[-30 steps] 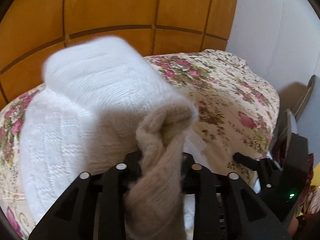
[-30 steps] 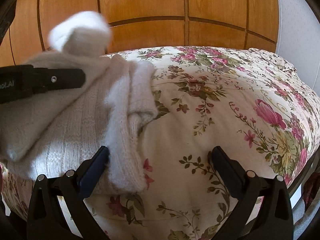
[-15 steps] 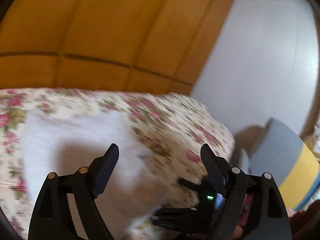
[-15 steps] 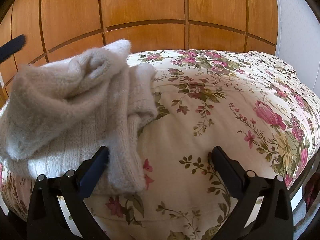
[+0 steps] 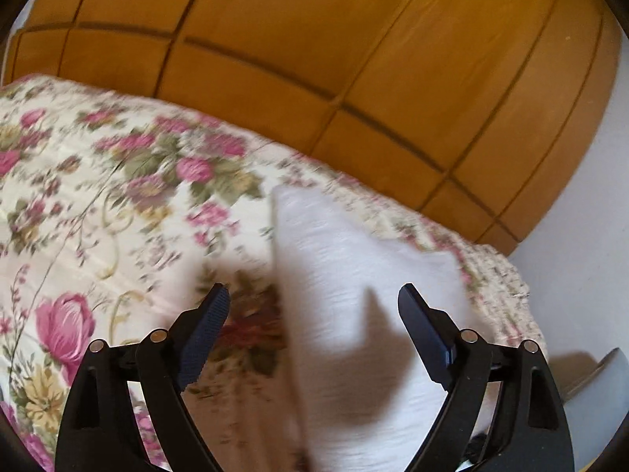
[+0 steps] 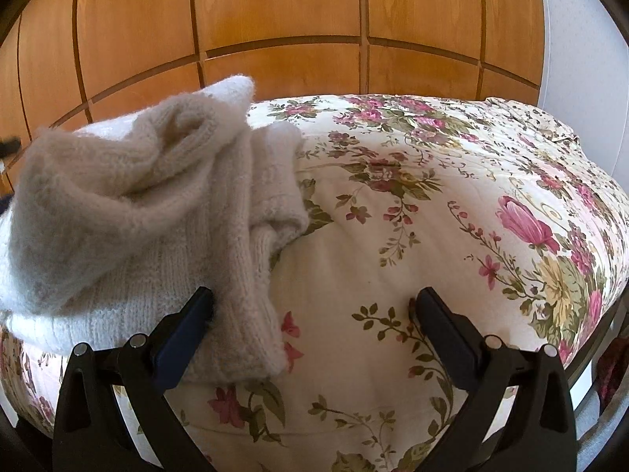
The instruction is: Fold small clothes
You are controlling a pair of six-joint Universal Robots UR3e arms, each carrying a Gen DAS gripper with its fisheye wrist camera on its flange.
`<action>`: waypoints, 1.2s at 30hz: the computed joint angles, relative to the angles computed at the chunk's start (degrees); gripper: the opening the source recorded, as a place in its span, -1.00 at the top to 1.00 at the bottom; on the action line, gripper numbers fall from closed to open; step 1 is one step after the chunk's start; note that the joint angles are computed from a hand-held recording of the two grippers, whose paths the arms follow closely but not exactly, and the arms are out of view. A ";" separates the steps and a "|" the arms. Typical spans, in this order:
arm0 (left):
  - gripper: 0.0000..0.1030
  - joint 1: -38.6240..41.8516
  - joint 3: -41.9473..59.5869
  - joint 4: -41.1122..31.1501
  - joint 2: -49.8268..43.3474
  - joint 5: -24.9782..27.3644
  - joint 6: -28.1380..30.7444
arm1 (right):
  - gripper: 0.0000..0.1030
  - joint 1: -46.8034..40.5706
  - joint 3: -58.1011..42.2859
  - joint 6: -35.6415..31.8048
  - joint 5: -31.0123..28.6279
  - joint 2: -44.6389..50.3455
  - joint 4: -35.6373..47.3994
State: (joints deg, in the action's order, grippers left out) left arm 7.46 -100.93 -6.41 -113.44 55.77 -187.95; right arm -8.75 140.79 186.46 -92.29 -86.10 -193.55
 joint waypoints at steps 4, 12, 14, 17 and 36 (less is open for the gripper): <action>-0.77 -0.22 2.45 -5.64 -4.42 -1.26 3.72 | -0.97 -0.28 -1.29 -0.21 0.28 -0.85 3.35; -0.82 1.41 1.10 -4.15 -6.17 -5.30 4.81 | -0.96 -9.61 -2.35 -1.35 8.41 -16.54 19.84; -0.82 1.62 0.87 -3.63 -6.49 -5.84 4.89 | -0.94 -16.16 -1.18 -0.93 17.56 -22.80 24.77; -0.82 1.80 0.52 -2.92 -6.89 -6.41 4.43 | -0.83 -25.43 -0.14 -0.36 35.19 -27.86 31.62; -0.84 -1.70 3.57 -5.67 -5.57 0.56 7.26 | 0.64 -13.34 -22.46 9.11 42.55 -1.23 28.16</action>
State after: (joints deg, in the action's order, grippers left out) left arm 5.76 -97.36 -12.08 -119.00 56.33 -180.68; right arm -22.08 118.32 195.57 -49.74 -87.33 -165.39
